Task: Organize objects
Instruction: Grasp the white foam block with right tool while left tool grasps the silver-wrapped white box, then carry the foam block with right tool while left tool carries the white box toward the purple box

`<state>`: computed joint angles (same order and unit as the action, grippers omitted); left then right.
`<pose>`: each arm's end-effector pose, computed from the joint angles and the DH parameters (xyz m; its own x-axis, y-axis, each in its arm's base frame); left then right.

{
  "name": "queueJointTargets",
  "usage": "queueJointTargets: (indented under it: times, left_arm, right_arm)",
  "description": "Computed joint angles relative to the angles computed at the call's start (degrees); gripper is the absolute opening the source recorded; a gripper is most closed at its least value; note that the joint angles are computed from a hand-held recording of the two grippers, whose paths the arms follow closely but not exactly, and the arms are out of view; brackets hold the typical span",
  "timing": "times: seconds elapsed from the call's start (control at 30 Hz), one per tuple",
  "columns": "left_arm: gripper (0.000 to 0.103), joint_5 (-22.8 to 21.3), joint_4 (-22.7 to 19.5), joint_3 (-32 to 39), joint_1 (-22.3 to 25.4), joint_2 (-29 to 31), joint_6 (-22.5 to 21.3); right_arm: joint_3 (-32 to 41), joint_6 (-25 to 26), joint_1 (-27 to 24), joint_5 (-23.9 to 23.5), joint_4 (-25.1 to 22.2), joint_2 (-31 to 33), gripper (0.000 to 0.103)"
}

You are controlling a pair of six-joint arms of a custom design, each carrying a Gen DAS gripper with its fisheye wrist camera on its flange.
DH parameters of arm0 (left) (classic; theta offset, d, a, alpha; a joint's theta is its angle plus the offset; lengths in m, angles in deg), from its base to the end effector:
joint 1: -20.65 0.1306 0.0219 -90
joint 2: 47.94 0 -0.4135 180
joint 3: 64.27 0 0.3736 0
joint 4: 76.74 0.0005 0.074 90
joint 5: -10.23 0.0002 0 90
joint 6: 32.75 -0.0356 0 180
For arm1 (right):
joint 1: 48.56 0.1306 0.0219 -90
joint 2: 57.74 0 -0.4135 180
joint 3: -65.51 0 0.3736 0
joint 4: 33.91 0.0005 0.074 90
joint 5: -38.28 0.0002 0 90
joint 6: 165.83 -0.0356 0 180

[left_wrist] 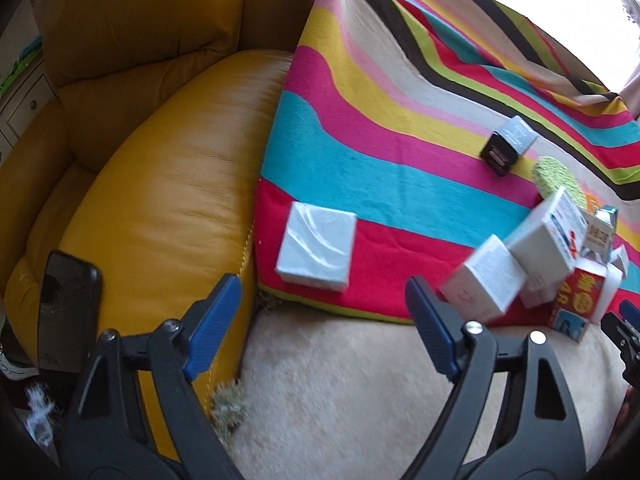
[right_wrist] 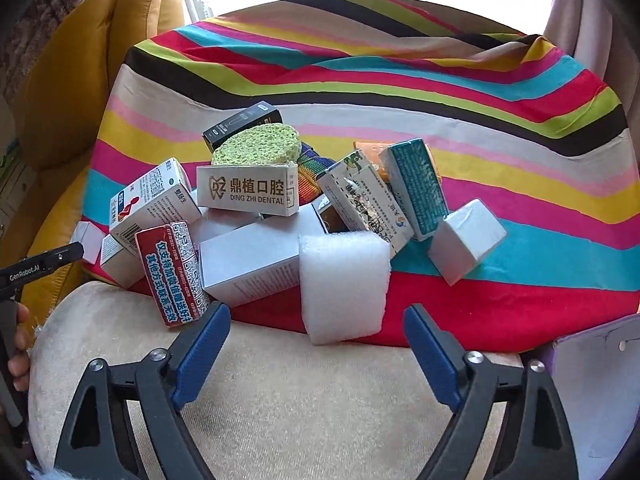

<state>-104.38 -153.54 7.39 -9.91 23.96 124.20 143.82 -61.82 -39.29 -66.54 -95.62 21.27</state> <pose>0.2576 -0.1355 0.4184 -0.6799 -0.5701 -0.4612 -0.6227 0.7810 -0.0475 0.3605 0.0676 0.4358 -0.7827 -0.3649 -0.5042 -0.4763 0.8726 0.1078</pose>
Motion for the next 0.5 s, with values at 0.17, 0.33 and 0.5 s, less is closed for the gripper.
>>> queueJointTargets:
  times: [0.17,0.33,0.5]
  left_arm:
    - [0.067,2.0,1.0,-1.1,3.9,0.6,-2.7]
    - [0.046,2.2,1.0,-0.6,3.5,2.2,-4.8]
    - [0.046,-2.6,-2.6,1.7,0.9,3.7,-3.7]
  right_arm:
    - [1.0,0.5,0.8,0.0,-0.5,2.1,0.082]
    - [2.0,0.5,1.3,0.0,-1.2,4.1,0.067]
    - [1.9,0.7,0.7,-1.2,-2.2,4.8,0.047]
